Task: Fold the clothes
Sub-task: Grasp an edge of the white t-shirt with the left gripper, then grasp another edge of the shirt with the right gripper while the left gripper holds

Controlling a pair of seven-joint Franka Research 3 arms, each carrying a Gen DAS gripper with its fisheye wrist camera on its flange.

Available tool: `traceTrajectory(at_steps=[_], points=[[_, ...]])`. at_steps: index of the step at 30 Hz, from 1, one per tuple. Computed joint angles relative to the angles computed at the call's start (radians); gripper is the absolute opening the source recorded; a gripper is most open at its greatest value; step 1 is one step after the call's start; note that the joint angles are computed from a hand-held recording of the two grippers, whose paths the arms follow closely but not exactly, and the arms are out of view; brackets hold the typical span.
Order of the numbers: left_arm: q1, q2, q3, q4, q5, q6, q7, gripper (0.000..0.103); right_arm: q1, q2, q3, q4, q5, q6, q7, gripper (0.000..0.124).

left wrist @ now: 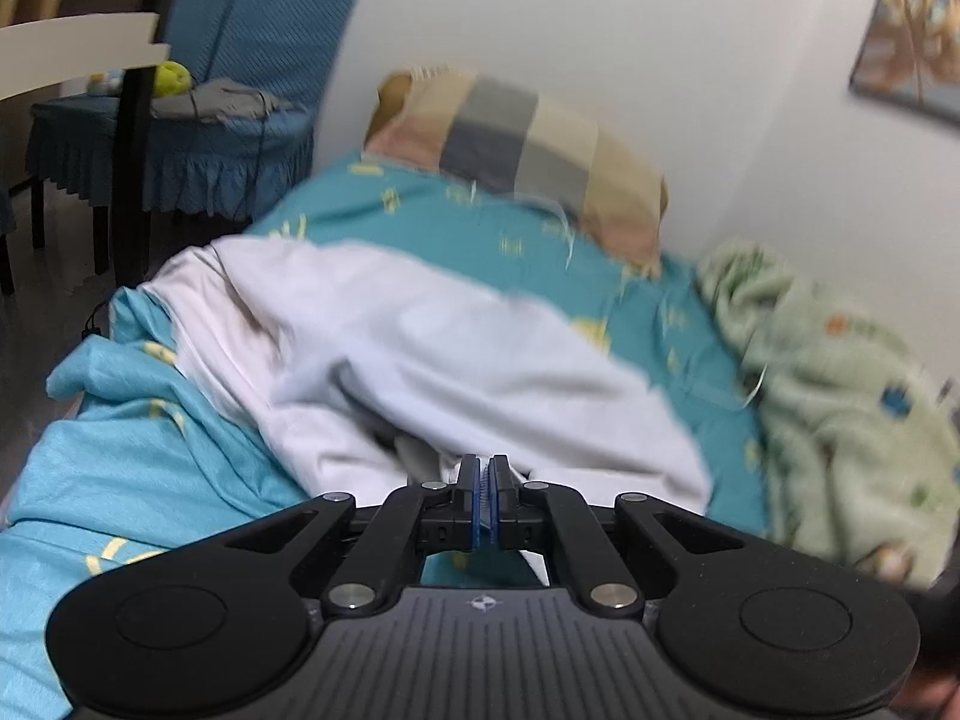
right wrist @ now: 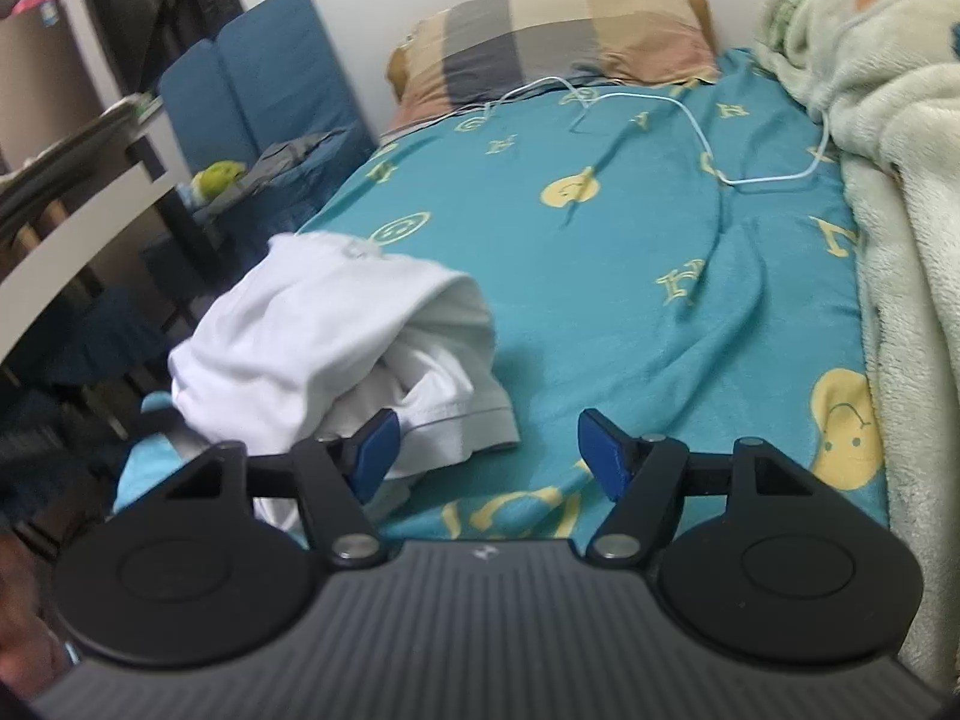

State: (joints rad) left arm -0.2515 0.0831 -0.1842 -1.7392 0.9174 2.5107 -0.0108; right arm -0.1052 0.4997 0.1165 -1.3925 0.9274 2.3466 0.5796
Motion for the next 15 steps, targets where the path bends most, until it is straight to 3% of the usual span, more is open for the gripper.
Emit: traceTrajectory(at_steps=[2, 8, 12, 15], points=[[0.003, -0.034, 0.002, -0.022, 0.015, 0.001, -0.037, 0.000, -0.006, -0.014, 0.004, -0.020, 0.006, -0.011, -0.028, 0.059], [0.028, -0.078, -0.016, -0.053, -0.032, -0.021, -0.024, 0.000, 0.018, -0.046, -0.024, -0.058, -0.076, -0.062, -0.067, 0.059], [0.027, -0.056, -0.026, -0.030, -0.076, -0.043, 0.050, 0.000, 0.050, -0.032, -0.022, -0.070, -0.104, 0.001, -0.104, 0.059], [0.022, -0.043, -0.026, -0.017, -0.102, -0.078, 0.084, 0.000, 0.048, 0.009, 0.012, -0.041, -0.030, 0.089, -0.136, 0.057]])
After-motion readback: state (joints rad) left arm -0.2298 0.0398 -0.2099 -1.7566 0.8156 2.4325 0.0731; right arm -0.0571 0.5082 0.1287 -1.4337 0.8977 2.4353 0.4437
